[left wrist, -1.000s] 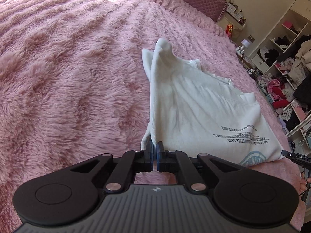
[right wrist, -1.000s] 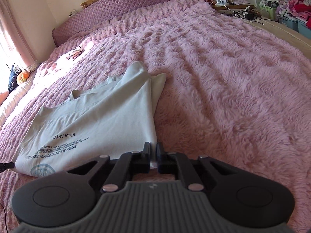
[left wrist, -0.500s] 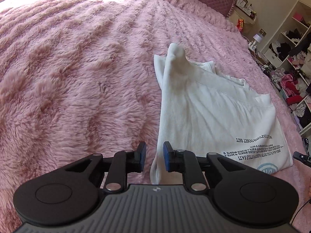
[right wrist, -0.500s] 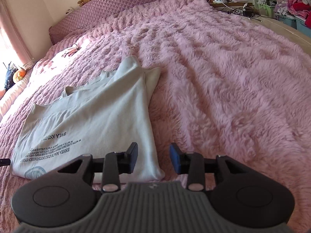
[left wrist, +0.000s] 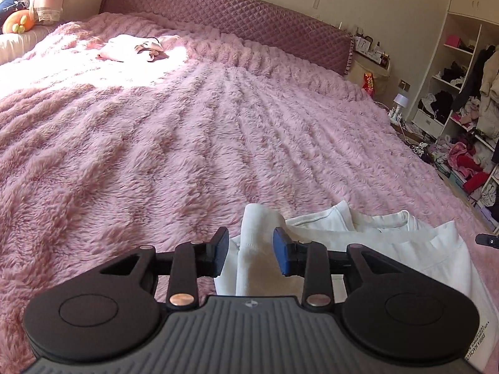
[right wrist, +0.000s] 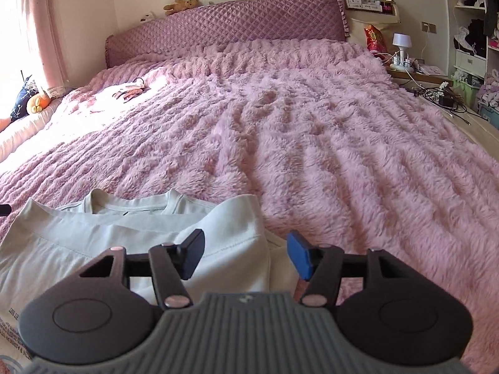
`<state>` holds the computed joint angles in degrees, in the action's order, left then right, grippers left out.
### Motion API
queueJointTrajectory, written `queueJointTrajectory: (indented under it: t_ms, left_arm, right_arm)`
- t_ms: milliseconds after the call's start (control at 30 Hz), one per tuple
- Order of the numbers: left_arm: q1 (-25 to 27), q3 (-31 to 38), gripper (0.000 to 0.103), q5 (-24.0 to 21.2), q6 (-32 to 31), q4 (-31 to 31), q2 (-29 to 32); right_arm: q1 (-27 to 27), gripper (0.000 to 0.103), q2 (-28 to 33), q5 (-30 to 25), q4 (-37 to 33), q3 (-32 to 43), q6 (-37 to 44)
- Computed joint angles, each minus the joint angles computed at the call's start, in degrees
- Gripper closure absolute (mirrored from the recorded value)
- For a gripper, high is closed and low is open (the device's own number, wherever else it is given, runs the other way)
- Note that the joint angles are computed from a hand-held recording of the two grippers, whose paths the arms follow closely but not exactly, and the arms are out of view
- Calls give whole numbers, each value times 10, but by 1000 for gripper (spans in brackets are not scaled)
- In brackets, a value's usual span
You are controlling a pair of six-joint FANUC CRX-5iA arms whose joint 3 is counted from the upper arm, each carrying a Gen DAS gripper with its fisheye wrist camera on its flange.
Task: Fold small clothes
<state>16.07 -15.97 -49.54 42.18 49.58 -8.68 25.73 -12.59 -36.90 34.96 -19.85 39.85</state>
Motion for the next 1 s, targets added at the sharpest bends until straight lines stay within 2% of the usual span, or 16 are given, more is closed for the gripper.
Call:
queueJointTrajectory:
  t_ms: [167,233,267,300,333,367,400,467,533,667,733,800,867,1000]
  left_arm:
    - [-18,16,57,5,-7,-13,28]
    - [-24,16,57,9,-16,-12,33]
    - [-26,18,58,5,-28,-6,38]
    - [-27,22,82,-3,-34,-6,42]
    - [-32,23,95,1,-43,-13,42]
    - [-37,16,95,17,-55,-11,37]
    - [-40,3,95,32,-77,7,29]
    - [-48,-31,95,67,-110,68,10]
    - [-45,-35,95,76,-77,92,14]
    - [-32,9,95,56,79,11,51]
    - [-29,30,94,45,139,-35,68]
    - [-33,41,93,50,165,-81,72]
    - [-32,44,93,47,168,-83,74]
    - [-15,37,88,31,149,-49,56]
  right_arm:
    - [-24,42,70,15,-9,45,25]
    - [-32,43,84,26,-43,59,53]
    - [-35,51,89,30,-58,64,65]
    - [-37,69,93,28,-80,73,83]
    - [-38,99,101,17,-108,88,109]
    - [-37,100,105,10,-110,92,108]
    - [-35,100,100,27,-82,76,90]
    - [-36,101,87,60,-33,46,36]
    - [-41,101,75,85,31,16,-48]
    - [-48,101,85,72,100,0,-148]
    - [-51,101,94,63,95,5,-162]
    - [-46,102,111,17,123,10,-195]
    - [-49,101,116,-6,129,12,-203]
    - [-69,96,59,48,159,-43,-269]
